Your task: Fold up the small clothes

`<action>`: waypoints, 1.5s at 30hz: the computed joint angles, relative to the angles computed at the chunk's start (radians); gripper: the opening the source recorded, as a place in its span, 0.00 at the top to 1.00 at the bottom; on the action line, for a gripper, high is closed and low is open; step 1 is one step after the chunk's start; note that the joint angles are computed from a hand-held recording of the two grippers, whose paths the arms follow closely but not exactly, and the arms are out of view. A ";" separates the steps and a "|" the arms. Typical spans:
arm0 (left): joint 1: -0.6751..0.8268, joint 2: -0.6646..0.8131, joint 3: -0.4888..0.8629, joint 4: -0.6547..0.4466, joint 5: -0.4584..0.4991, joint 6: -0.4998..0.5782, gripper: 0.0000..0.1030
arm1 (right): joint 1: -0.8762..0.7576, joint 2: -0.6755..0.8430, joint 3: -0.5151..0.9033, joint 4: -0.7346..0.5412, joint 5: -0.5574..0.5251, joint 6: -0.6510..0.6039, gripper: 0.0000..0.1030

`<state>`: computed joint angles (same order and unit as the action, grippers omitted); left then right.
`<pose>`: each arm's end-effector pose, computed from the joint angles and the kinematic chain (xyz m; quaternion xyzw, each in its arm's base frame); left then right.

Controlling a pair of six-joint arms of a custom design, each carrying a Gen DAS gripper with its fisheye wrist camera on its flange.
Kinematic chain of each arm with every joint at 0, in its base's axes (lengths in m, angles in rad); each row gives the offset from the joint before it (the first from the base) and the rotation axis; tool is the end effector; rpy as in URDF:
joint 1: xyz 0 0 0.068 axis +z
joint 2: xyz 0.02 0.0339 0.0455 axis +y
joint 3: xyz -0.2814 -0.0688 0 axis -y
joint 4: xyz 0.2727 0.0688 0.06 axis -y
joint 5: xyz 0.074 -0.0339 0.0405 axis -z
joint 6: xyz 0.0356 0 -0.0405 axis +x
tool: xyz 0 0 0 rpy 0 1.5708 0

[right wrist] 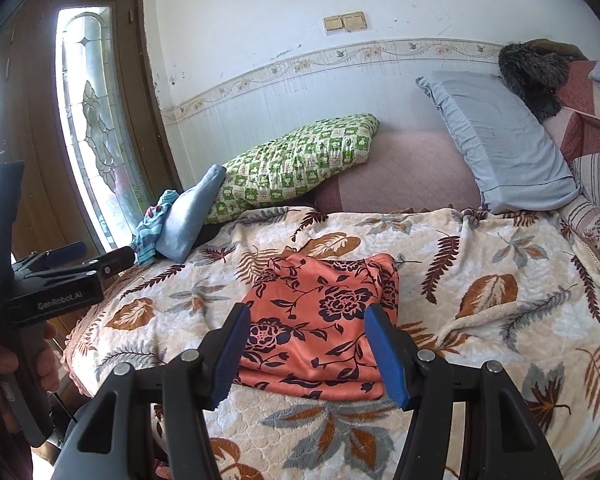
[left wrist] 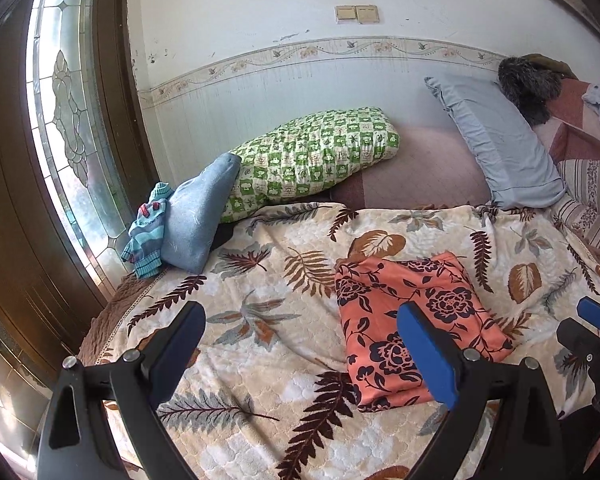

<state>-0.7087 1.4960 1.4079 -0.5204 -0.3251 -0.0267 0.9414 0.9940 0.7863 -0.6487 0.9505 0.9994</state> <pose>0.2840 -0.2285 0.3683 0.2220 0.8495 -0.0303 0.4777 0.1457 0.1509 0.2803 0.1841 0.8281 0.0143 0.5294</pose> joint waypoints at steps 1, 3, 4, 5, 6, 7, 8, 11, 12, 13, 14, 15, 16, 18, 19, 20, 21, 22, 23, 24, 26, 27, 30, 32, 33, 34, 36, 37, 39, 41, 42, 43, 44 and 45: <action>0.003 -0.003 -0.002 -0.001 -0.002 -0.001 0.06 | -0.001 -0.002 -0.003 0.006 -0.005 -0.003 0.38; 0.007 -0.011 -0.006 -0.007 -0.011 -0.006 0.06 | 0.003 0.004 0.000 0.008 -0.006 0.001 0.38; 0.009 -0.017 -0.012 -0.006 -0.017 -0.008 0.06 | 0.005 0.005 0.001 0.009 -0.004 0.001 0.38; 0.011 -0.023 -0.019 -0.005 -0.020 -0.010 0.06 | 0.007 0.008 0.003 0.011 -0.005 -0.001 0.38; 0.014 -0.031 -0.027 -0.004 -0.019 -0.011 0.06 | 0.005 0.010 0.003 0.018 -0.011 -0.009 0.38; 0.017 -0.039 -0.034 -0.006 -0.017 -0.013 0.06 | 0.006 0.014 0.005 0.022 -0.014 -0.014 0.38; 0.019 -0.045 -0.040 -0.010 -0.016 -0.017 0.06 | 0.004 0.017 0.004 0.028 -0.016 -0.022 0.38; 0.024 -0.066 -0.054 -0.025 -0.007 -0.020 0.06 | 0.006 0.028 0.001 0.042 -0.024 -0.027 0.38; 0.025 -0.072 -0.058 -0.028 -0.008 -0.019 0.06 | 0.006 0.032 0.001 0.049 -0.027 -0.029 0.38; 0.023 -0.080 -0.060 -0.033 -0.013 -0.020 0.06 | 0.005 0.034 0.000 0.054 -0.029 -0.030 0.38; 0.022 -0.086 -0.060 -0.038 -0.019 -0.021 0.06 | 0.006 0.035 0.000 0.058 -0.029 -0.031 0.38; 0.020 -0.093 -0.060 -0.041 -0.026 -0.021 0.06 | 0.006 0.035 0.001 0.060 -0.027 -0.030 0.38; 0.017 -0.104 -0.064 -0.039 -0.033 -0.022 0.06 | 0.007 0.037 0.004 0.060 -0.025 -0.029 0.38; 0.014 -0.124 -0.071 -0.030 -0.042 -0.025 0.06 | 0.014 0.043 0.017 0.050 -0.016 -0.021 0.38; 0.013 -0.130 -0.069 -0.029 -0.042 -0.027 0.06 | 0.018 0.047 0.026 0.041 -0.008 -0.016 0.38; 0.013 -0.134 -0.065 -0.032 -0.041 -0.030 0.06 | 0.023 0.050 0.035 0.031 -0.001 -0.012 0.38; 0.013 -0.138 -0.061 -0.037 -0.033 -0.034 0.06 | 0.028 0.053 0.044 0.022 0.008 -0.007 0.38; 0.014 -0.142 -0.057 -0.039 -0.024 -0.034 0.06 | 0.035 0.055 0.051 0.014 0.020 -0.002 0.38; 0.015 -0.146 -0.056 -0.040 -0.017 -0.034 0.06 | 0.040 0.055 0.057 0.008 0.027 0.000 0.38; 0.014 -0.150 -0.055 -0.040 -0.014 -0.035 0.06 | 0.043 0.053 0.061 0.006 0.031 -0.001 0.38; 0.012 -0.158 -0.055 -0.039 -0.010 -0.037 0.06 | 0.052 0.049 0.069 -0.001 0.041 0.000 0.38; 0.010 -0.161 -0.055 -0.040 -0.007 -0.036 0.06 | 0.056 0.048 0.073 -0.003 0.048 0.001 0.38; 0.009 -0.164 -0.047 -0.050 0.017 -0.031 0.06 | 0.065 0.043 0.080 -0.006 0.062 -0.003 0.38; 0.009 -0.164 -0.043 -0.056 0.034 -0.031 0.06 | 0.068 0.047 0.084 -0.012 0.068 -0.004 0.38; 0.009 -0.162 -0.039 -0.060 0.041 -0.032 0.06 | 0.072 0.052 0.088 -0.017 0.070 0.006 0.38; 0.009 -0.158 -0.034 -0.067 0.046 -0.034 0.06 | 0.072 0.054 0.089 -0.020 0.069 0.010 0.38; 0.010 -0.155 -0.036 -0.068 0.044 -0.040 0.06 | 0.067 0.055 0.089 -0.026 0.059 0.014 0.38; 0.010 -0.154 -0.039 -0.064 0.039 -0.042 0.06 | 0.064 0.056 0.090 -0.029 0.055 0.018 0.38; 0.013 -0.140 -0.032 -0.067 0.031 -0.050 0.06 | 0.059 0.056 0.094 -0.041 0.048 0.027 0.38; 0.016 -0.126 -0.022 -0.075 0.036 -0.059 0.06 | 0.059 0.057 0.098 -0.048 0.051 0.029 0.38; 0.014 -0.120 -0.017 -0.079 0.034 -0.063 0.06 | 0.061 0.059 0.102 -0.055 0.056 0.031 0.38; 0.012 -0.114 -0.013 -0.082 0.033 -0.065 0.06 | 0.064 0.061 0.106 -0.061 0.061 0.034 0.38; 0.011 -0.112 -0.011 -0.082 0.032 -0.065 0.06 | 0.064 0.060 0.107 -0.061 0.062 0.031 0.38; 0.009 -0.112 -0.011 -0.080 0.033 -0.064 0.06 | 0.062 0.059 0.107 -0.056 0.060 0.025 0.38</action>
<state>-0.6996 1.3844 1.3971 -0.6001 -0.2921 -0.0907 1.0032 1.0532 0.8937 -0.7043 1.0106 1.0242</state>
